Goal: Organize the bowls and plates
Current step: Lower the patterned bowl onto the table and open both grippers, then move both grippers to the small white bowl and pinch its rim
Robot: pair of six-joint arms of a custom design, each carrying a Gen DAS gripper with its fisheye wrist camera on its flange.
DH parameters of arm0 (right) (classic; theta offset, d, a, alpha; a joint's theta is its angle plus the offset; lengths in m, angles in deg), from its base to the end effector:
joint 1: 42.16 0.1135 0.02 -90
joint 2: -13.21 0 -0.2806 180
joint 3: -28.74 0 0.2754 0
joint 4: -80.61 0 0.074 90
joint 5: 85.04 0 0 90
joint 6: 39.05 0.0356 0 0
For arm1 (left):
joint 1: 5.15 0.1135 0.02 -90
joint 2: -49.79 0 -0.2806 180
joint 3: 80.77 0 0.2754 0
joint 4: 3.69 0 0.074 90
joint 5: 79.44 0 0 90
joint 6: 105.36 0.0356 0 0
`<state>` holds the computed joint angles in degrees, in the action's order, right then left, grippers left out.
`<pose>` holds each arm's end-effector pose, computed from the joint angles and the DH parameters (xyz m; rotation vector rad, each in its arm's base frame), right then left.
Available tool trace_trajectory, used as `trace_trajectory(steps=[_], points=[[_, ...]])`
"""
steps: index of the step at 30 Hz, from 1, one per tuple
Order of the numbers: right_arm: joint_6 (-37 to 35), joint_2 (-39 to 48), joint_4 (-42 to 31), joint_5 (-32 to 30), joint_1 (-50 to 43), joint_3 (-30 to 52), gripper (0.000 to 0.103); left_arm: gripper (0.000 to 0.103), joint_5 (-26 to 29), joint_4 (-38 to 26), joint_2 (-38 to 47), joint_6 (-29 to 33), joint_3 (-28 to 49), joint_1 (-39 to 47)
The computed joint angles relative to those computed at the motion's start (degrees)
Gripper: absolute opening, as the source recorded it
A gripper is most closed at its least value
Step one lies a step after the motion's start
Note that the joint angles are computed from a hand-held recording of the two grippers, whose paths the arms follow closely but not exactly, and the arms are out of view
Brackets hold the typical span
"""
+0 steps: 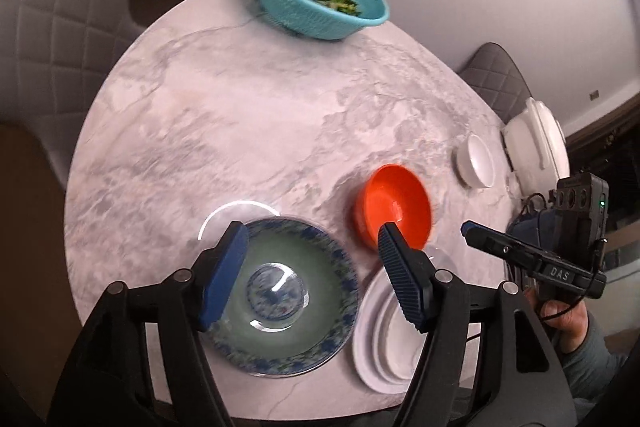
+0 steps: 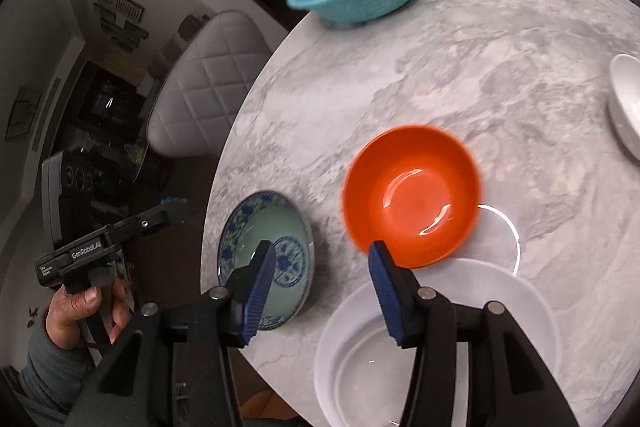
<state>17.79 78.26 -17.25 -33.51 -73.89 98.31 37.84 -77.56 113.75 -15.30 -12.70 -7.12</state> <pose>0.1564 -0.0707 0.2879 -0.0062 2.7063 0.8392 0.2074 -0.0235 0.2862 0.1662 2.7204 -0.6688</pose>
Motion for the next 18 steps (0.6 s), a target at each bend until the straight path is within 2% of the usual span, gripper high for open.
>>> trace_trajectory(steps=[3,5,8,10,12,18], points=[[-6.01,8.16,-2.53,-0.99,-12.99,7.09,0.052,0.066,-2.18,3.18,6.39,-6.08,6.25,-11.66],[-6.74,13.75,-1.87,-0.88,-19.95,12.44,0.052,0.066,-1.61,4.73,11.86,-9.68,11.20,-18.32],[-3.60,22.90,1.27,-0.28,-28.16,20.32,0.052,0.066,-4.10,6.50,22.14,-14.48,21.55,-28.70],[0.83,28.38,4.27,1.41,-31.10,24.93,0.053,0.066,-4.78,7.35,31.36,-15.20,30.34,-34.28],[3.68,33.42,6.21,2.83,-32.35,29.02,0.052,0.066,-7.91,5.72,41.84,-15.66,40.94,-39.26],[6.42,44.61,6.43,3.74,-32.42,38.83,0.052,0.066,-8.44,-4.25,70.30,-17.52,75.00,-44.19]])
